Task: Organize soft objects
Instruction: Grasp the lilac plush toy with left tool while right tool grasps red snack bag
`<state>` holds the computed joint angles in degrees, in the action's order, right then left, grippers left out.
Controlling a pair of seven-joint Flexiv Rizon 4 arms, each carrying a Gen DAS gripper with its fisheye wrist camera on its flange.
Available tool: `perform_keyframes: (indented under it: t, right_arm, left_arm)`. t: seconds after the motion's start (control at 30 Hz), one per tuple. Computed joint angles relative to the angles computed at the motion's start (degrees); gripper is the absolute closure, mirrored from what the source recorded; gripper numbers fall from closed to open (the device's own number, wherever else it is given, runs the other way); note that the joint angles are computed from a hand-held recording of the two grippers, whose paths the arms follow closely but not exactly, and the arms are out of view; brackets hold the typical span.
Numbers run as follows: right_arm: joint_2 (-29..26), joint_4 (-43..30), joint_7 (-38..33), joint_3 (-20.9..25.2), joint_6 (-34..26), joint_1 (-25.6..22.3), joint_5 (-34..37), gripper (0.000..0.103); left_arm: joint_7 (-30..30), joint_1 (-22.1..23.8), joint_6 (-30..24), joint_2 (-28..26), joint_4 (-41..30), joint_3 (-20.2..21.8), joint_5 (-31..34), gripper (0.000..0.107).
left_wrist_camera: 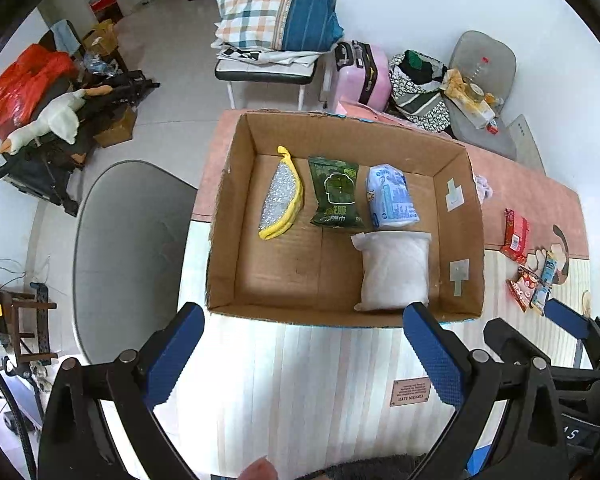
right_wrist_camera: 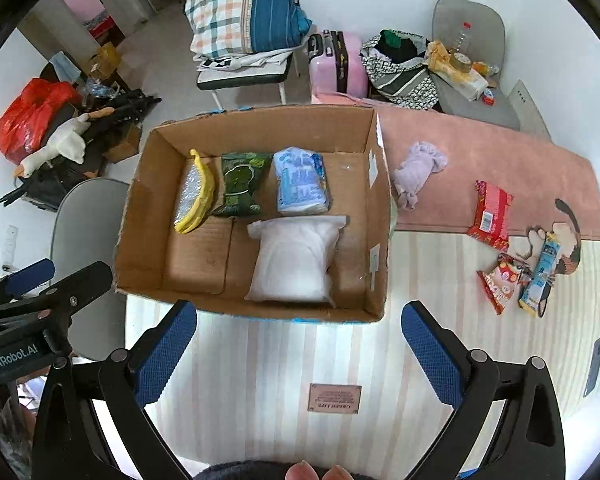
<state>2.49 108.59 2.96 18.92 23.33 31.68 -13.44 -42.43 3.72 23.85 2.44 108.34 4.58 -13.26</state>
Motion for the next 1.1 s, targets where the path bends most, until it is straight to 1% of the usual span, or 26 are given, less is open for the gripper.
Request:
perform_keyframes:
  t: [0.07, 0.13, 0.27, 0.33, 0.4, 0.5, 0.57, 0.63, 0.67, 0.7, 0.77, 0.83, 0.87, 0.9, 0.93, 0.97, 1.03, 1.1]
  right_arm:
    - [0.8, 0.8, -0.2, 0.2, 1.0, -0.1, 0.7, 0.000]
    - [2.0, 2.3, -0.2, 0.3, 2.9, -0.4, 1.7, 0.000]
    - [6.5, 7.2, 1.2, 0.5, 7.9, -2.0, 4.0, 0.000]
    - [9.2, 9.2, 1.9, 0.7, 7.7, -2.9, 4.9, 0.000]
    - [13.2, 11.8, 3.1, 1.0, 6.4, -4.2, 5.8, 0.000]
    - [21.5, 16.8, 5.1, 1.3, 2.2, -6.7, 8.2, 0.000]
    - [26.6, 19.7, 5.5, 0.8, -1.6, -8.5, 10.4, 0.000]
    - [32.3, 23.6, 5.6, -0.1, -4.2, -10.6, 12.7, 0.000]
    - [34.8, 25.6, 4.9, -1.0, -5.2, -11.8, 13.8, 0.000]
    - [36.9, 27.5, 3.9, -2.0, -5.6, -12.9, 14.9, 0.000]
    - [40.9, 32.2, 1.2, -4.4, -4.3, -15.6, 16.4, 0.000]
    - [42.1, 35.4, -1.9, -6.8, -1.8, -18.1, 17.6, 0.000]
    - [41.9, 37.1, -3.7, -8.1, 0.3, -19.3, 17.9, 0.000]
    - [41.2, 38.3, -6.0, -9.7, 1.9, -20.4, 18.2, 0.000]
    - [39.6, 39.5, -8.7, -11.7, 4.5, -21.2, 18.9, 0.000]
    - [37.5, 40.2, -10.1, -12.6, 7.3, -21.6, 19.8, 0.000]
    - [32.6, 41.3, -14.8, -15.3, 12.7, -22.2, 21.3, 0.000]
    - [27.2, 41.0, -18.0, -16.5, 16.1, -22.4, 22.8, 0.000]
  left_arm:
    - [-0.6, -0.1, -0.3, 0.6, 0.2, 0.0, 0.2, 0.005]
    - [-0.6, -0.2, -1.6, 0.9, -0.1, 0.0, -0.2, 0.005]
    - [-0.1, -2.3, 0.3, 3.3, 1.1, -1.3, 0.6, 0.005]
    - [0.2, -3.8, 1.3, 4.1, 1.6, -2.2, 0.4, 0.005]
    - [-0.2, -5.9, 1.9, 4.8, 2.1, -3.6, 0.2, 0.005]
    - [-1.9, -8.9, 1.3, 4.2, 1.5, -5.7, 0.0, 0.005]
    - [-4.0, -11.3, 1.2, 2.9, 0.7, -7.7, 1.0, 0.005]
    - [-6.2, -14.0, 0.8, -0.1, -1.3, -10.2, 2.8, 0.005]
    - [-7.7, -15.5, 0.7, -2.3, -2.9, -11.6, 5.0, 0.005]
    - [-8.9, -16.9, 0.0, -4.9, -5.0, -12.8, 7.0, 0.005]
    - [-12.2, -20.0, -0.3, -9.3, -8.5, -14.2, 11.6, 0.005]
    - [-15.2, -23.5, -3.1, -15.6, -14.2, -15.3, 16.9, 0.005]
    - [-16.6, -25.5, -4.6, -18.8, -17.2, -15.4, 19.5, 0.006]
    - [-17.1, -26.9, -5.7, -21.0, -19.2, -15.2, 20.7, 0.006]
    - [-17.9, -28.7, -7.5, -23.9, -22.0, -14.9, 22.8, 0.006]
    - [-18.9, -30.3, -8.9, -26.4, -24.3, -14.2, 24.4, 0.008]
    - [-20.3, -33.1, -10.7, -30.7, -28.3, -12.9, 27.1, 0.010]
    - [-21.0, -35.0, -13.0, -34.2, -31.6, -11.6, 28.3, 0.010]
